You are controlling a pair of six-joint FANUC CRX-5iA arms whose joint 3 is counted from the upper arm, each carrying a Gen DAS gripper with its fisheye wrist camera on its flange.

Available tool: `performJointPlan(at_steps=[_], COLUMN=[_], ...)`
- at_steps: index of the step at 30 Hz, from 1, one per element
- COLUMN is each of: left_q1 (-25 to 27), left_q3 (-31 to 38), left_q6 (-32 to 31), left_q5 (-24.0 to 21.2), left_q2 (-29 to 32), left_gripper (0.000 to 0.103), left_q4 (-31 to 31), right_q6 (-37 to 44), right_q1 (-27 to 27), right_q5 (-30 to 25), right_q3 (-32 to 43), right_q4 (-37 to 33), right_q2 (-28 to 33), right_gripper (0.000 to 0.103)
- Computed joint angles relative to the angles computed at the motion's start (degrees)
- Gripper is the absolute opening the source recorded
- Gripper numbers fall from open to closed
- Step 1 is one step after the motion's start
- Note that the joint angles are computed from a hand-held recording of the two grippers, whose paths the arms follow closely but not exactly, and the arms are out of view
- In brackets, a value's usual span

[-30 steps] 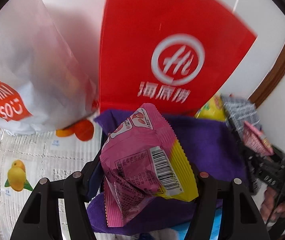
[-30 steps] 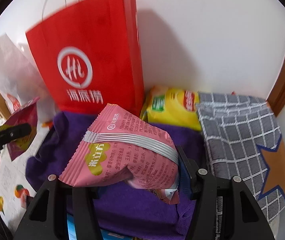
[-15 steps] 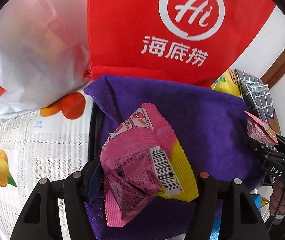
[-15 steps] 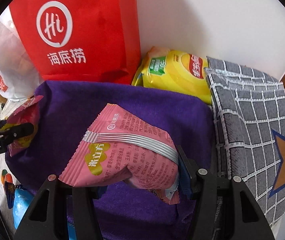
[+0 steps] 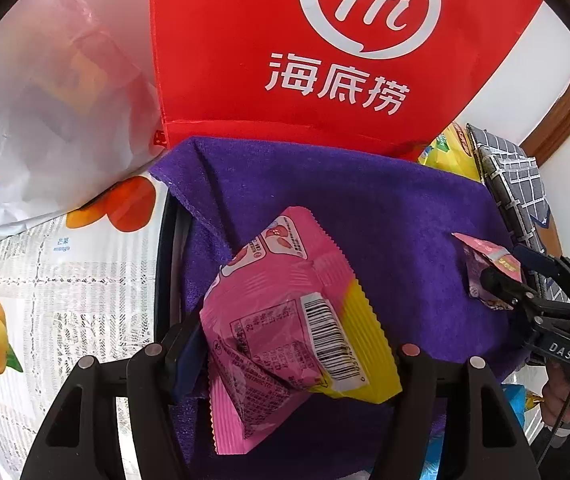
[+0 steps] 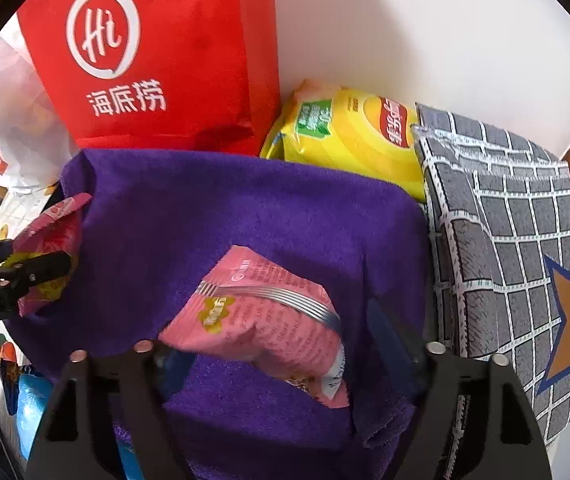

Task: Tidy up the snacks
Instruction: 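Carry both bags onto the purple towel and open both tools, then pull both tools back from the purple towel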

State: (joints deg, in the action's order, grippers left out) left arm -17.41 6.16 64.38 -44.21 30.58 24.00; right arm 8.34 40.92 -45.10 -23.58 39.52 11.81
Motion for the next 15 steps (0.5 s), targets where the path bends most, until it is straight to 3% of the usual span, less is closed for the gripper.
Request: performJointPlan(at_steps=[7, 11, 15], left_q1=[0.5, 0.6, 0.1], left_q3=[-0.2, -2.4, -3.8], left_q6=[-2.4, -5.7, -5.7], left_q5=[-1.5, -0.8, 1.1], left_q2=[-0.1, -2.0, -4.8], left_gripper=[0.071, 0.085, 0.085], left_q4=[1.9, 5.8, 3.3], right_q6=[-5.3, -7.8, -12.6], right_q1=[1.3, 1.8, 2.8], right_q5=[1.3, 0.3, -0.4], right_q3=[-2.8, -3.4, -4.5], right_q4=[5.6, 8.3, 12.0], right_q2=[-3.8, -5.2, -6.5], right_gripper=[0.083, 0.083, 0.083])
